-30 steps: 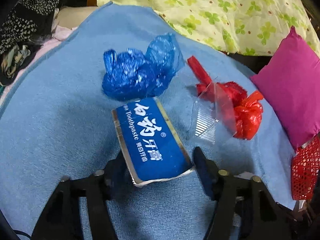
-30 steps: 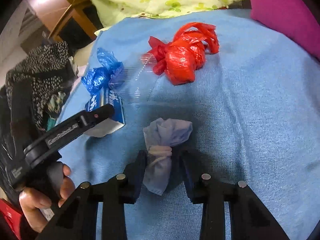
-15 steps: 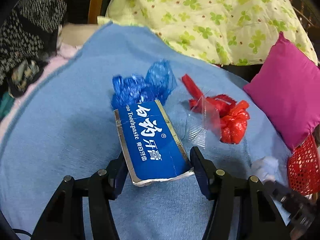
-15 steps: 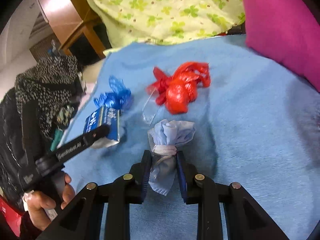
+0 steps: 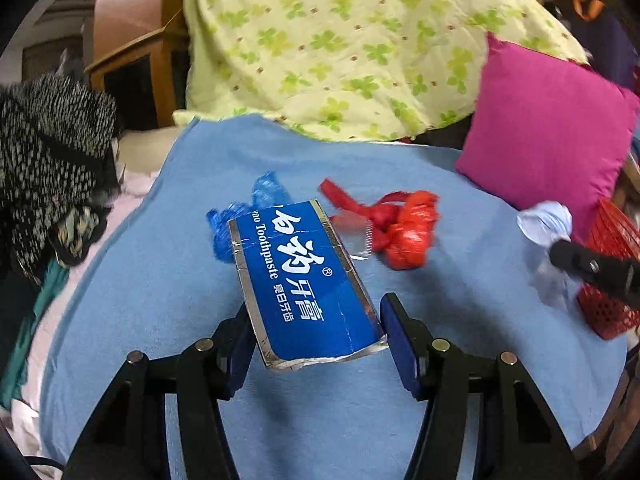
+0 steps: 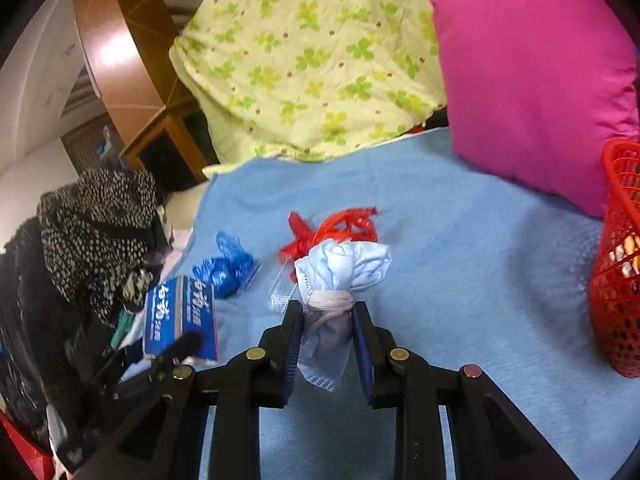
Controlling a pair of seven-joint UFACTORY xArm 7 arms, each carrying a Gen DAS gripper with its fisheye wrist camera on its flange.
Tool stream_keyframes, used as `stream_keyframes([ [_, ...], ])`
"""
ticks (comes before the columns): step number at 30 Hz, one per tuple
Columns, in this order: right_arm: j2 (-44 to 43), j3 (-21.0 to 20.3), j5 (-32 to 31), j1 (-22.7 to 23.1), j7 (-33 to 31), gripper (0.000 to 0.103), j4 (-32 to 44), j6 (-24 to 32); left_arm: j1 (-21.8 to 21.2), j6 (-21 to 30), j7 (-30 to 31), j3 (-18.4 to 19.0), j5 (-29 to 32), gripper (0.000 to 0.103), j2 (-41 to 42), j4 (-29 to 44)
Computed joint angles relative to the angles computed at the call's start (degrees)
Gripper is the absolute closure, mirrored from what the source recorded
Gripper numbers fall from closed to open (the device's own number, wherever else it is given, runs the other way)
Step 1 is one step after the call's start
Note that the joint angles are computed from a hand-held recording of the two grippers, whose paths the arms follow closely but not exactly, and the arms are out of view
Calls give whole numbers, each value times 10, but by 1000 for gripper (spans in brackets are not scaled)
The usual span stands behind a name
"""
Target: Collect trash
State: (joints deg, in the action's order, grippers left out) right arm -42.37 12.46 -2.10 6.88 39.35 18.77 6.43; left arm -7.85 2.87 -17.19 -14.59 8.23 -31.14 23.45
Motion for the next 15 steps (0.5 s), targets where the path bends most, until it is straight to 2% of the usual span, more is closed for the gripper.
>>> stream_keyframes([
  [3,-31,-5,-1,-4,1,76,-12,-2,21,12,-19,-43,15,41,-30,5],
  [7,-72,-19,3,-7,-4,76,-29,-2,36,23,-39,-78,37,41,-66,15],
  [15,-157,-21,1,-41,-11,76,-57,11,45,36,-73,-129,71,41,-91,43],
])
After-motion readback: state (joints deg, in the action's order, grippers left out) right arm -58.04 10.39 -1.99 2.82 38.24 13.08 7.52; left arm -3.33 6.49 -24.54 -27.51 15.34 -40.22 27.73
